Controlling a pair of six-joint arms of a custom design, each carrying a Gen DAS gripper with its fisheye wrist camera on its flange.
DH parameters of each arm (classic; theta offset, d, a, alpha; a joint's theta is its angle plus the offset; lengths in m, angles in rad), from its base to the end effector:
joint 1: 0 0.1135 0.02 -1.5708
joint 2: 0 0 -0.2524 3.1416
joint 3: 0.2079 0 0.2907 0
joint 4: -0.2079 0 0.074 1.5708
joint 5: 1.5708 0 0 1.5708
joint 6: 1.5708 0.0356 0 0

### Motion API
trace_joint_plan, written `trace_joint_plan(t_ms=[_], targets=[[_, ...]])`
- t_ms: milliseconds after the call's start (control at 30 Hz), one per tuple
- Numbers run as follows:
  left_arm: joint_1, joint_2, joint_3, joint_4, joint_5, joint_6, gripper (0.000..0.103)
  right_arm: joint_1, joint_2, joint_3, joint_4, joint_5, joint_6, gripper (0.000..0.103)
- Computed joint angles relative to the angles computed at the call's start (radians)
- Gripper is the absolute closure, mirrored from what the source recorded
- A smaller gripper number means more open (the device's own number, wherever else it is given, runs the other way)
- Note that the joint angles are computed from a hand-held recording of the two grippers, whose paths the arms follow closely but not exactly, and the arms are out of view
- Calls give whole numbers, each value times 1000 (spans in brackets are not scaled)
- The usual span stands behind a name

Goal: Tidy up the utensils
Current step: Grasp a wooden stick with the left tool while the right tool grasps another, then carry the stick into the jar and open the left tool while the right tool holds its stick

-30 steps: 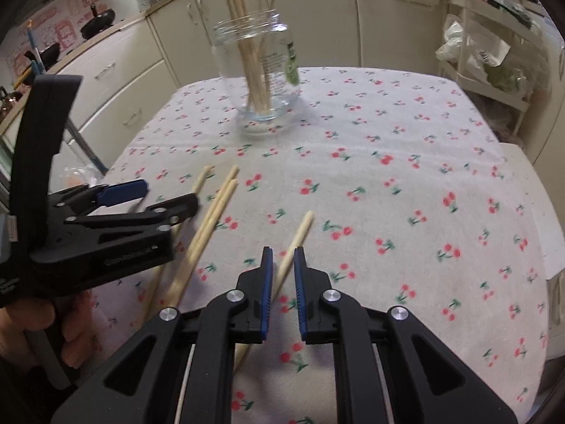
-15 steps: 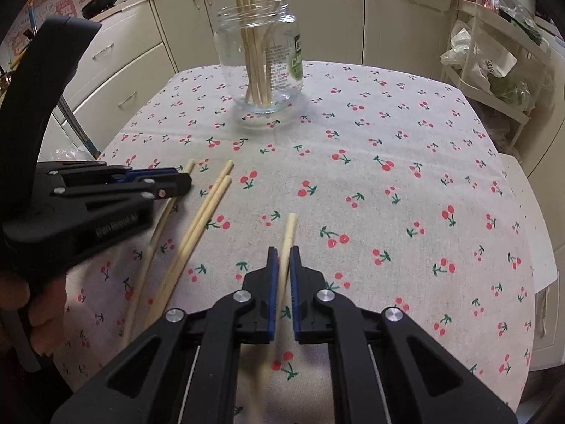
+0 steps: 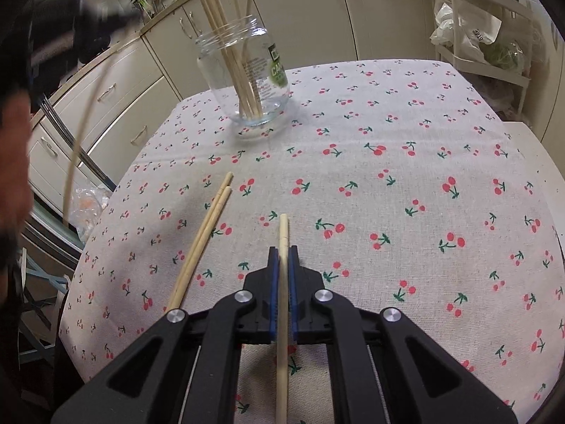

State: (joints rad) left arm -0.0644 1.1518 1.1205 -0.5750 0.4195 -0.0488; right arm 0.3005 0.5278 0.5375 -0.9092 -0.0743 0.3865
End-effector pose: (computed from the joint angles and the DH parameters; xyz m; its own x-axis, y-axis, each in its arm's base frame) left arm 0.2895 -0.0332 0.3344 -0.5871 -0.0068 -0.8095 0.3646 0.8906 -0.2719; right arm 0.1462 0.0481 0.2176 -0.8206 0.1393 -0.5542 -0.0323 0.9570 0.2883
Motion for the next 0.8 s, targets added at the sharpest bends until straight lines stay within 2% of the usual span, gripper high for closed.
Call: trace_joint_plan(t_ms=[67,167,333,567,800], targets=[[-12,3,14,109,-8,-66,98,-4,-1,-1,0,-5,-1,97],[-53,25,35,237,-90,-145,98,-9,-3,-1,1,-13,0,97],[-100,101,91,381,-209,-205,98,-25,-6,-5,2,-30,-7,97],[-154,195,150,500,-353,-235,98,-27,-5,-4,2,-33,-6,97],[-174,260,143,602,-418,-237,98,-31,-7,-4,0,-41,-8,97]])
